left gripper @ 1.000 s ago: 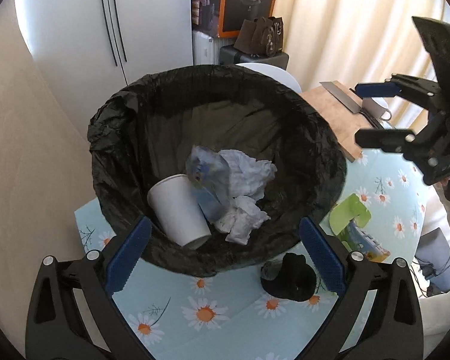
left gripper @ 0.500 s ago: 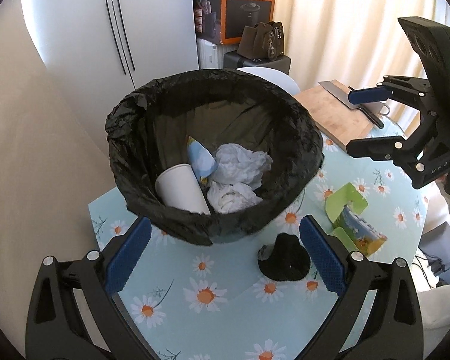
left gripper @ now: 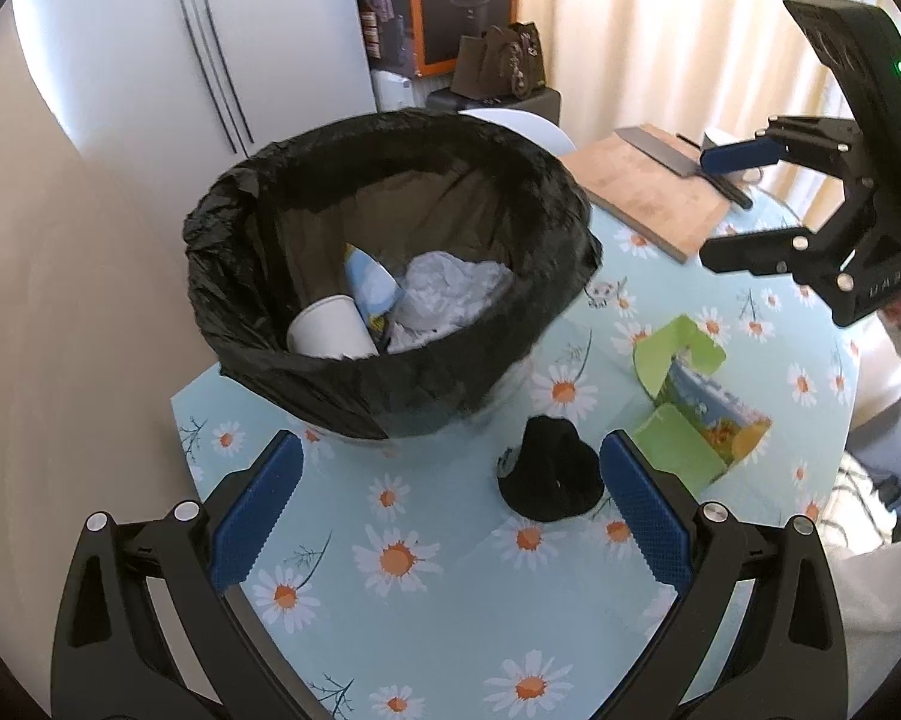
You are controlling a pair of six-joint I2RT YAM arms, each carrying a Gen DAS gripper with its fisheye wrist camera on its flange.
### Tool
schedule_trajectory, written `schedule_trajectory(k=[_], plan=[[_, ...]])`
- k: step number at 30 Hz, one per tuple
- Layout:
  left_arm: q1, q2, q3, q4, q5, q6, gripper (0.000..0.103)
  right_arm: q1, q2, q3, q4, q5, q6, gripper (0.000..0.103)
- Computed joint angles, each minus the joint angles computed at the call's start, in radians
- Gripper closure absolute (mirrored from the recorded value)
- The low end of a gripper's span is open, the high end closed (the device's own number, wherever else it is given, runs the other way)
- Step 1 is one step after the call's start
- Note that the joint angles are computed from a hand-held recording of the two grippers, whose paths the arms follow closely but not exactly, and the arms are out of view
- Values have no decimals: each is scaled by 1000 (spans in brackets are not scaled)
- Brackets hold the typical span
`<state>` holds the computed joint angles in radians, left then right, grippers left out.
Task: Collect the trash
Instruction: 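Move both tools back toward the black cup and green containers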
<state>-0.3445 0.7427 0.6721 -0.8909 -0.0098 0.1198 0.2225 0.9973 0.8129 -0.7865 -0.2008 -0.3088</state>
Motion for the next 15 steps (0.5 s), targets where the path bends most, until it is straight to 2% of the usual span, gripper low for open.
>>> schedule_trajectory(k=[8, 15], plan=[[-166, 16, -67, 18, -126, -92, 6, -78, -36, -73, -19, -16, -35, 16], [-233, 79, -125, 82, -120, -170, 6, -119, -3, -123, -16, -33, -104, 16]])
